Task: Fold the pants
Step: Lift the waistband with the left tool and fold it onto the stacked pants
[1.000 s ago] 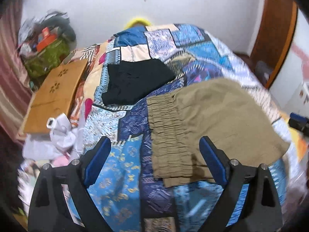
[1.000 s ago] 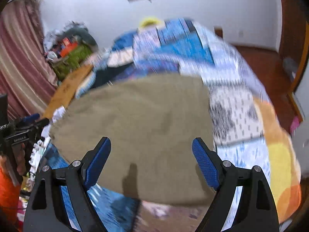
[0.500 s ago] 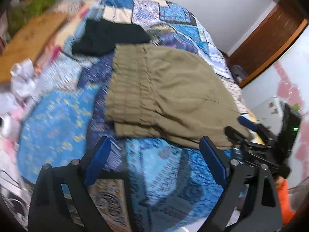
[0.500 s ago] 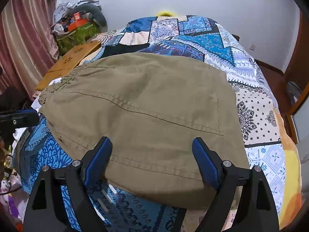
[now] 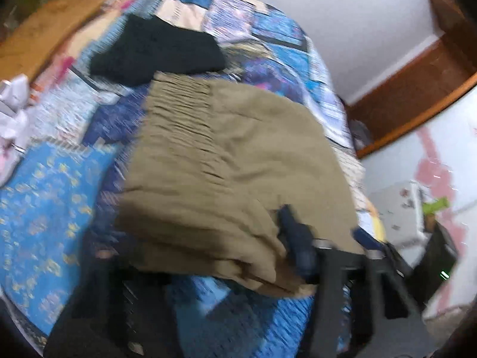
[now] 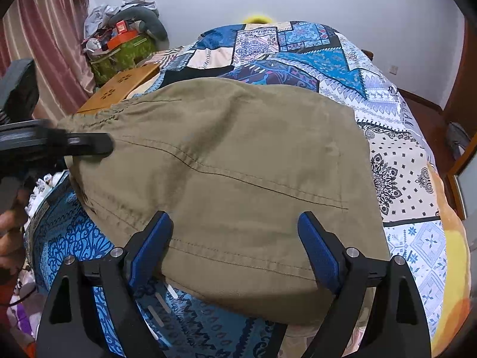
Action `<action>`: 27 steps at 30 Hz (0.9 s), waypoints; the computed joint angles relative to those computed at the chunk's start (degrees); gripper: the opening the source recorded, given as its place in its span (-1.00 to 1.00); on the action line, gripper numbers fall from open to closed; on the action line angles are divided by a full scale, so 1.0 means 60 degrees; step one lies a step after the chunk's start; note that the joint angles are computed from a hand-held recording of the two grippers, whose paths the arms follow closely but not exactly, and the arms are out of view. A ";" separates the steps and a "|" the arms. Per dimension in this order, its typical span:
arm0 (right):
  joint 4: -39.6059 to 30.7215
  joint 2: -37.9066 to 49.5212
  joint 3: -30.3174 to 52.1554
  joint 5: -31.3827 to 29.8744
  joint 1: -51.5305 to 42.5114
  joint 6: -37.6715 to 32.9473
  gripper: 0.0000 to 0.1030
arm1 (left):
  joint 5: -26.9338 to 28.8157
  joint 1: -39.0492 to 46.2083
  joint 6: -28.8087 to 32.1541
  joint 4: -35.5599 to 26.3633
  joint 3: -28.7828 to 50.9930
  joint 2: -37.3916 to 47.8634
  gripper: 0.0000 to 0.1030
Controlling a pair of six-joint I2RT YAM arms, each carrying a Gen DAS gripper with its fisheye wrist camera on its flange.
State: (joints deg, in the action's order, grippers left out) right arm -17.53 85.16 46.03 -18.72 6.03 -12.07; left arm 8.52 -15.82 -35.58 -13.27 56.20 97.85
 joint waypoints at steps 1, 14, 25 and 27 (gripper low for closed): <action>-0.0049 0.0009 0.0031 -0.0055 -0.0032 -0.0035 0.67 | -0.0298 -0.0045 -0.0024 -0.0008 0.0017 -0.0003 -0.29; -0.0956 -0.0363 0.0338 -0.0603 -0.1700 0.0065 0.64 | -0.5881 -0.1119 0.1962 -0.1038 0.0064 -0.1842 -0.35; -0.0912 0.0022 0.0173 -0.0812 -0.1773 0.0013 0.64 | -0.7061 -0.2279 0.4001 -0.0798 0.1064 -0.1826 -0.36; -0.0952 0.0054 0.0193 -0.0898 -0.1821 0.0009 0.64 | -0.6470 -0.2449 0.4016 -0.0866 0.1419 -0.1628 -0.36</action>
